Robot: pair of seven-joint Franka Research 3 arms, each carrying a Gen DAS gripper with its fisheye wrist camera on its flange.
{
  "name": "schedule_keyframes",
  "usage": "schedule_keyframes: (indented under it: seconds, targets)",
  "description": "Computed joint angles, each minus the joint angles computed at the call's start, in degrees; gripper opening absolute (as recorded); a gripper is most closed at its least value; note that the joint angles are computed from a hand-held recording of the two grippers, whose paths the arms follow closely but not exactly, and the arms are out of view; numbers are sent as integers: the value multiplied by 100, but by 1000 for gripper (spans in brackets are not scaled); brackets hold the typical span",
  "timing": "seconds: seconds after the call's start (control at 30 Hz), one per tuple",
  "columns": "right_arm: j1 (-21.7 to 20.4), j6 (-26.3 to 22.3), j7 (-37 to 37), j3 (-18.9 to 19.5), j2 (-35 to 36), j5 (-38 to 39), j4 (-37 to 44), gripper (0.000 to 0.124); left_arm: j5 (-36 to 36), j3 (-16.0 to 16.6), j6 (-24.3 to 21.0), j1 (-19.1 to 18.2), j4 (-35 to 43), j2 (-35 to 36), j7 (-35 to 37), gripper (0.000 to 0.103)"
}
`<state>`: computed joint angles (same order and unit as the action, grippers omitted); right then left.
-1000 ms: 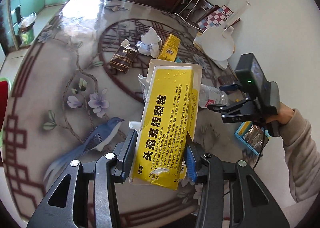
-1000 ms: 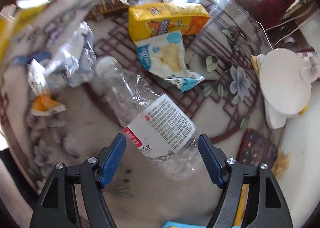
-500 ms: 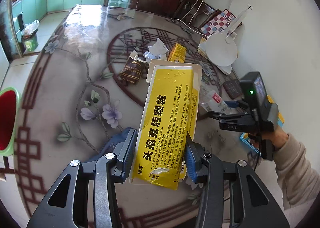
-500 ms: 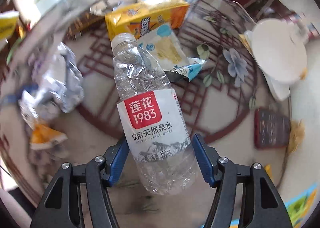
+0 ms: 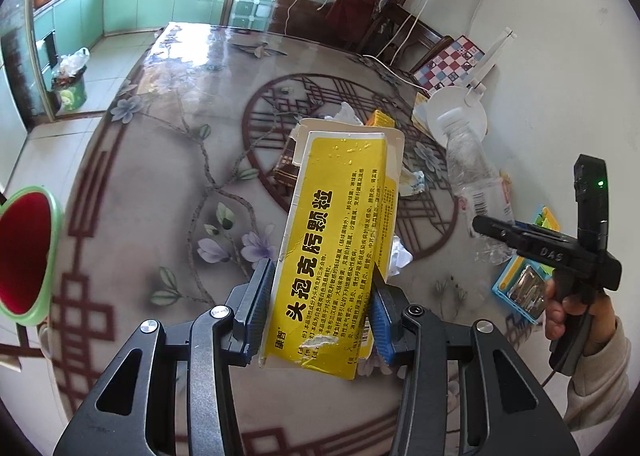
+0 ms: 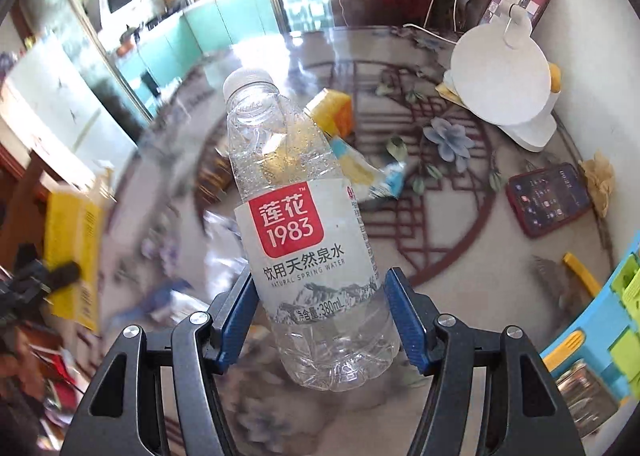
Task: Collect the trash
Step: 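Carry the box and bottle to the red bucket and release both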
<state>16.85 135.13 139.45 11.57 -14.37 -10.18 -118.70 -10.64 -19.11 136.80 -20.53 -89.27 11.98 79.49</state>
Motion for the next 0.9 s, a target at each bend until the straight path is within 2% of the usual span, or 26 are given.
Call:
schedule_keyframes:
  seconds: [0.2,0.53,0.9]
  targets:
    - [138,81,138,82,433,-108,616,63,-110,97,196,148,-342,-262,-16,43]
    - [771,37,-127,-49,1504,-245,2026,63,-50,385,479,466,-916,-702,-350,43]
    - [1581,-413,-369,-395,2801,-376,3885,63,-158,610,655,819,-1245,-871,-458,43]
